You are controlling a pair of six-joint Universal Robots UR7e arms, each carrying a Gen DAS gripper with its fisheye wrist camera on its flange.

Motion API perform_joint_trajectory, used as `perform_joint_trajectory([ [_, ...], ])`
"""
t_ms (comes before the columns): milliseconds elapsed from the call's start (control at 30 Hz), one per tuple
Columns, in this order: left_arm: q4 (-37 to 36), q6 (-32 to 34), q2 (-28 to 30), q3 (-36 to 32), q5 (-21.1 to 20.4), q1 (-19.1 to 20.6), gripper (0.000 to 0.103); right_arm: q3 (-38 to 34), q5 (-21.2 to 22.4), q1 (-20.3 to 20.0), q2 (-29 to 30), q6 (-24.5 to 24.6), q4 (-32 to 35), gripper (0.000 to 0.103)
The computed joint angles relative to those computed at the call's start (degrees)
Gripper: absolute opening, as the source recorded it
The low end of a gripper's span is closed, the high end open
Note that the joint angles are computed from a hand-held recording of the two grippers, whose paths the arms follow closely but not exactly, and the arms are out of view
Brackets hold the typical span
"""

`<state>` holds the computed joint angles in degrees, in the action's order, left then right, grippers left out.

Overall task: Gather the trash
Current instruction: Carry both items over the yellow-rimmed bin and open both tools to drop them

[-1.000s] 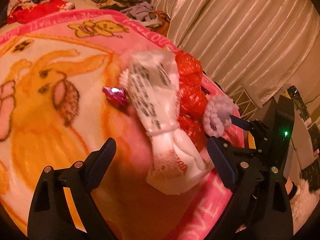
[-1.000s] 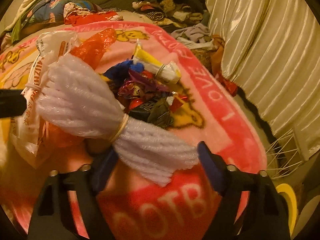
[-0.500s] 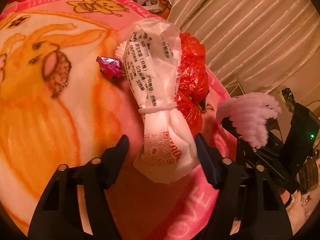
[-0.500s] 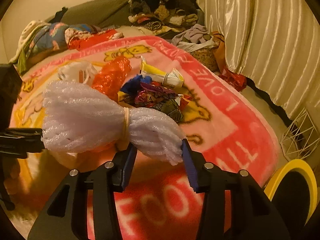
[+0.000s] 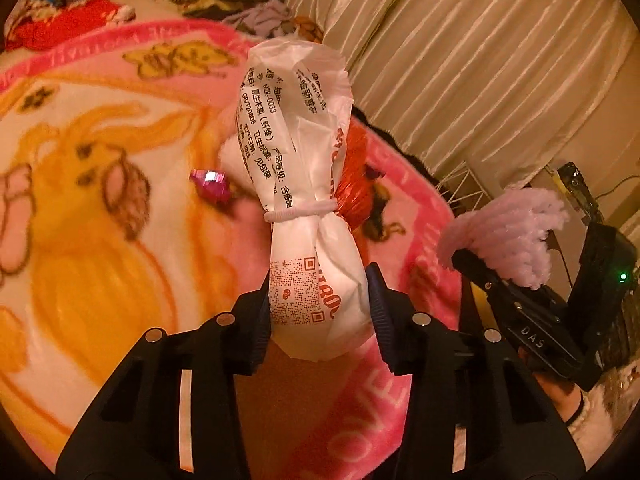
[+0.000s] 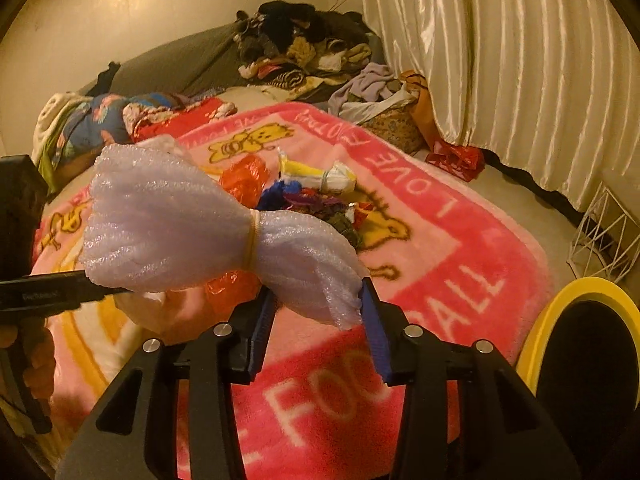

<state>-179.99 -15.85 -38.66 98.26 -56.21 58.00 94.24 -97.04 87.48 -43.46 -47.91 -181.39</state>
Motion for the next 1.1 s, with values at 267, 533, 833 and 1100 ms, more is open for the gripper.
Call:
perform_joint_trajectory([
  [267, -0.15, 4.45, 1.26, -2.89, -0.85, -2.48, 0.036, 1.9, 0.36, -1.14, -3.49, 3.46, -2.97, 0.04],
  [533, 1.86, 7.55, 3.93, -6.89, -2.93, -3.86, 0.036, 4.25, 0.78, -3.29, -7.36, 7.17, -6.01, 0.04],
  [833, 5.01, 10.04, 7.21, -11.28, -5.54, -5.09, 0.036, 7.12, -0.39, -6.14, -10.88, 11.21, -9.34, 0.04],
  [1100, 7.11, 11.87, 9.74, -14.33, -7.71, -5.91, 0.036, 7.62, -1.44, -8.14, -12.8, 15.48, -10.79, 0.04],
])
